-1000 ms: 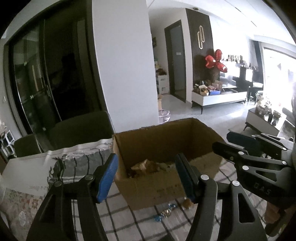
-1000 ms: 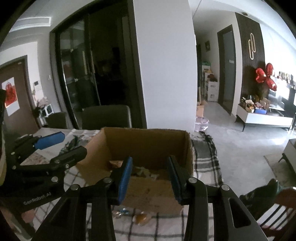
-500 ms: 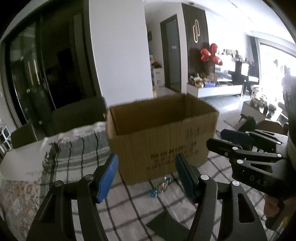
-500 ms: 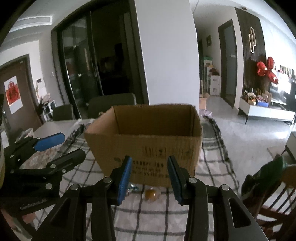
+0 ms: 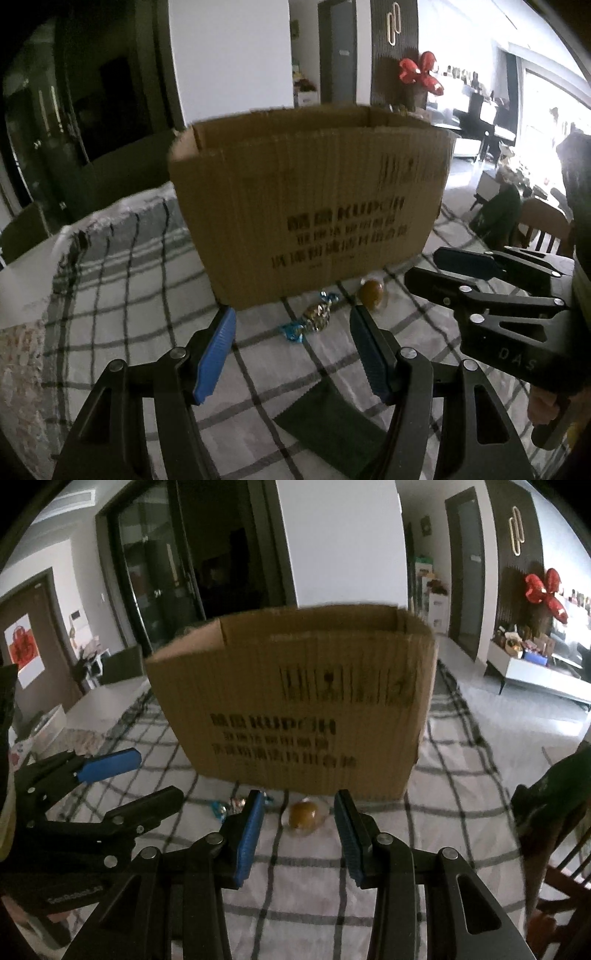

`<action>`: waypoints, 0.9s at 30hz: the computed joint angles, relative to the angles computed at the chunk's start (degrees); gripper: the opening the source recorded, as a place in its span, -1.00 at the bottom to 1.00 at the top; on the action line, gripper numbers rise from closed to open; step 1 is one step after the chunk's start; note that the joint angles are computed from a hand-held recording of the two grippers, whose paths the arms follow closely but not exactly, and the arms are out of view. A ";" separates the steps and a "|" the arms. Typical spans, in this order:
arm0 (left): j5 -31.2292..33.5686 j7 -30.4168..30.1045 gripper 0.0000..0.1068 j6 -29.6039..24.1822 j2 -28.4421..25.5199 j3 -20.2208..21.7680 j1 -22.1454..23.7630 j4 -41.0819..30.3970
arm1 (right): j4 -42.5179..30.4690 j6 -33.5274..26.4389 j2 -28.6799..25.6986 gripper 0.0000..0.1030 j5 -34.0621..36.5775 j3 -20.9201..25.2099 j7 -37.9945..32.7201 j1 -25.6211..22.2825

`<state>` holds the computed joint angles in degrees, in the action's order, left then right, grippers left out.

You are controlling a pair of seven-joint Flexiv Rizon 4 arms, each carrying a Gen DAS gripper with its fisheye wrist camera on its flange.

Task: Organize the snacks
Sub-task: 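Move both open tools back to the table toward the remaining candies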

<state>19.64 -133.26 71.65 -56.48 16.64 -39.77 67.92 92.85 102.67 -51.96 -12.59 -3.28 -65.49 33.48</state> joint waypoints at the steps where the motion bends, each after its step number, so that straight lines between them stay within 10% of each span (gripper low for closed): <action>1: -0.16 0.78 0.18 0.02 -0.33 -0.69 0.49 -0.28 | -0.52 -0.80 -0.35 -0.21 -0.57 1.10 -0.16 -0.84; 27: -9.38 15.42 -0.41 -4.85 -10.36 -7.09 5.93 -11.93 | -5.37 -6.85 -4.44 -0.21 -3.82 5.86 1.19 -5.06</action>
<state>10.25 -117.84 66.80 -66.84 9.55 -33.84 55.99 87.47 95.82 -56.40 -16.41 2.58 -64.30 28.42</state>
